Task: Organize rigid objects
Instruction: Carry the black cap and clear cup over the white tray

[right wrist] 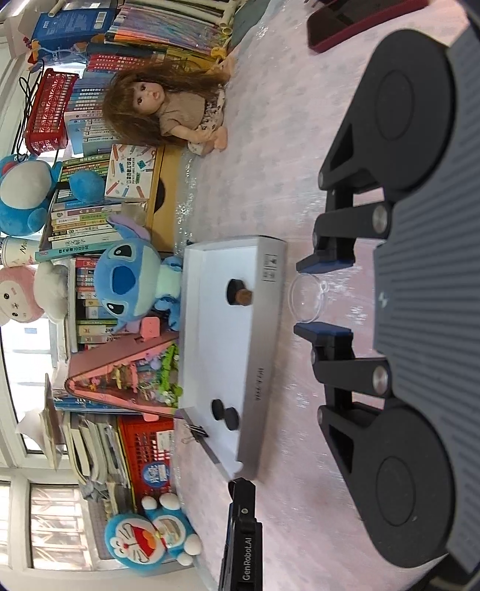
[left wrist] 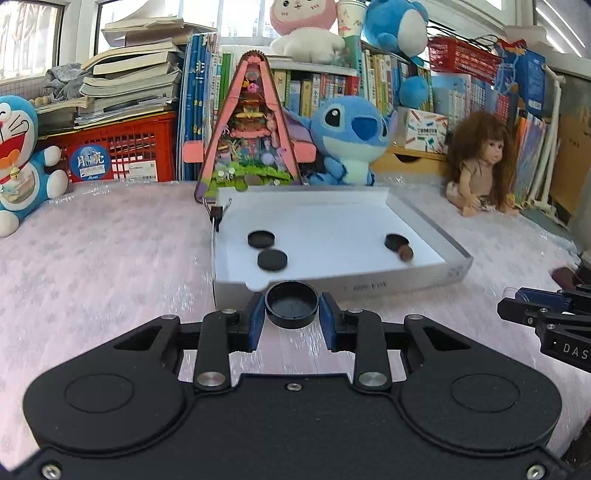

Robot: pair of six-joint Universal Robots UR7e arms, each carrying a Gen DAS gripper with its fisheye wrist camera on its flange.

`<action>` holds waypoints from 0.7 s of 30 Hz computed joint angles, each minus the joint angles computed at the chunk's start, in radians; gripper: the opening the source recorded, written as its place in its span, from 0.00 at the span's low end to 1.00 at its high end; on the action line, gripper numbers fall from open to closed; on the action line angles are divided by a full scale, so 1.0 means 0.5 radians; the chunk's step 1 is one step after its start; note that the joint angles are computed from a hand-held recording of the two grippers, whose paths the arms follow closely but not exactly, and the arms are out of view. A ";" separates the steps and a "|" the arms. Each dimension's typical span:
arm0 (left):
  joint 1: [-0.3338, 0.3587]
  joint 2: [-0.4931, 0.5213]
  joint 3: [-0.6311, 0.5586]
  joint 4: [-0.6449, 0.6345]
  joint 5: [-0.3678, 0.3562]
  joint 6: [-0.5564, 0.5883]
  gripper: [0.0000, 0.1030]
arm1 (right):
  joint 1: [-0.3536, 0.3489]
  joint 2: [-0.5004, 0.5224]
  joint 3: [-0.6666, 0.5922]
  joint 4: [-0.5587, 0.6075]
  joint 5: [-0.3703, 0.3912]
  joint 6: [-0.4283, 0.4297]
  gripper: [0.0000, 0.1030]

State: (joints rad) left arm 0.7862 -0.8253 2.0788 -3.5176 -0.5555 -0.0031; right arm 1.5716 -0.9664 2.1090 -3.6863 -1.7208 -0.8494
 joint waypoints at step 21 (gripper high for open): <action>0.266 0.216 -0.660 0.194 -0.110 0.191 0.29 | 0.081 0.289 -0.763 0.613 -0.085 0.336 0.32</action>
State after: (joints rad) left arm 0.9191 -0.7174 1.7488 -3.4208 -0.6105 0.0927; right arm 1.6120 -0.8222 1.7274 -3.3799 -1.7632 -0.6814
